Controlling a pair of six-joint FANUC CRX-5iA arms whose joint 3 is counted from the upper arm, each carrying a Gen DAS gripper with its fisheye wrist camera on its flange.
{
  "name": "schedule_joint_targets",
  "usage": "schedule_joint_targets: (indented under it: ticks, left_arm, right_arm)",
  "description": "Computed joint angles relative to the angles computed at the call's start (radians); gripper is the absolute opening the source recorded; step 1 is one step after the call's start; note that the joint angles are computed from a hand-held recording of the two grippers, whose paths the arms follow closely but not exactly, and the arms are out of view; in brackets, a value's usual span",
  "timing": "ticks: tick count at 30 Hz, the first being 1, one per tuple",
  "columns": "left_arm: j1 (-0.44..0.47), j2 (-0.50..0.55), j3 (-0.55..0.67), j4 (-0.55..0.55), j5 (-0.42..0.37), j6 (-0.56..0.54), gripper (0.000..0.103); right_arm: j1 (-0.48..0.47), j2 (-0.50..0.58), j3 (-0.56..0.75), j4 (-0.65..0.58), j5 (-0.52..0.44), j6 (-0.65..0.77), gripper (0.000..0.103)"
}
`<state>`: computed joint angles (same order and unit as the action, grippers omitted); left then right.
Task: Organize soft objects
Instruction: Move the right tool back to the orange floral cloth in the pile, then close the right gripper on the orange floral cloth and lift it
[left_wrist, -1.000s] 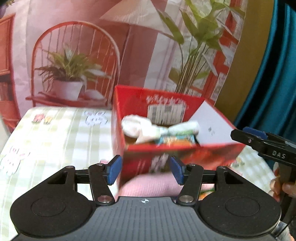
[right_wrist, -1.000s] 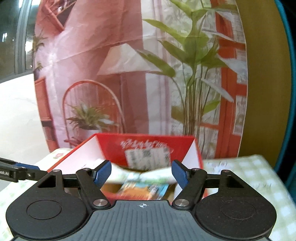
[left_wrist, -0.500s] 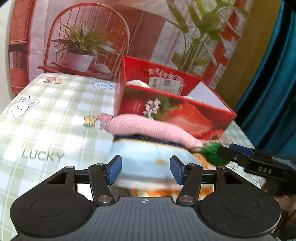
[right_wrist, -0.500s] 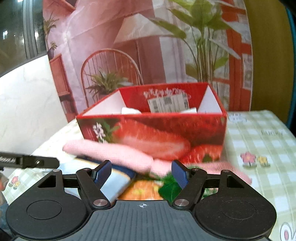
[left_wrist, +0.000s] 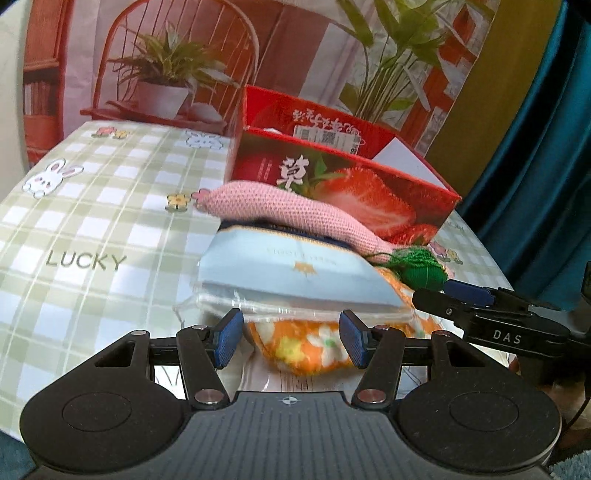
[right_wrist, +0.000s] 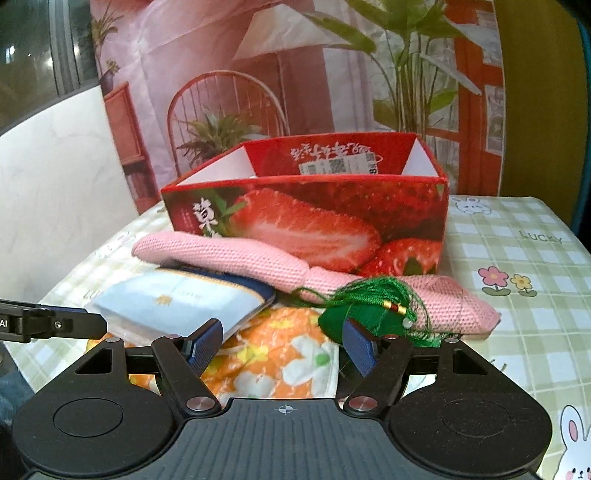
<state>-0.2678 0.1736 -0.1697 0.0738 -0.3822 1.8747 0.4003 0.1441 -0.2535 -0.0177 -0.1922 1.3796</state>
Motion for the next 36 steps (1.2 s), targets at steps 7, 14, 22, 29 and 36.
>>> schedule_joint_targets:
  ticks: [7, 14, 22, 29, 36]
  left_arm:
    - [0.01, 0.002, -0.018, 0.041, -0.001, -0.002, 0.06]
    - [0.027, 0.015, -0.1, 0.256, 0.08, -0.158, 0.054]
    - [0.02, 0.024, -0.116, 0.342, 0.102, -0.265, 0.041]
    - [0.019, 0.025, -0.124, 0.362, 0.11, -0.292, 0.04]
    - [0.022, 0.038, -0.114, 0.365, 0.087, -0.293, 0.04]
  right_arm:
    - [-0.004, 0.008, 0.008, 0.003, -0.043, -0.021, 0.068]
    - [-0.011, 0.03, 0.058, -0.109, -0.108, 0.098, 0.066]
    - [-0.023, 0.049, 0.084, -0.162, -0.134, 0.136, 0.067]
    - [-0.027, 0.055, 0.093, -0.172, -0.147, 0.132, 0.067]
    - [-0.033, 0.058, 0.109, -0.2, -0.169, 0.151, 0.067]
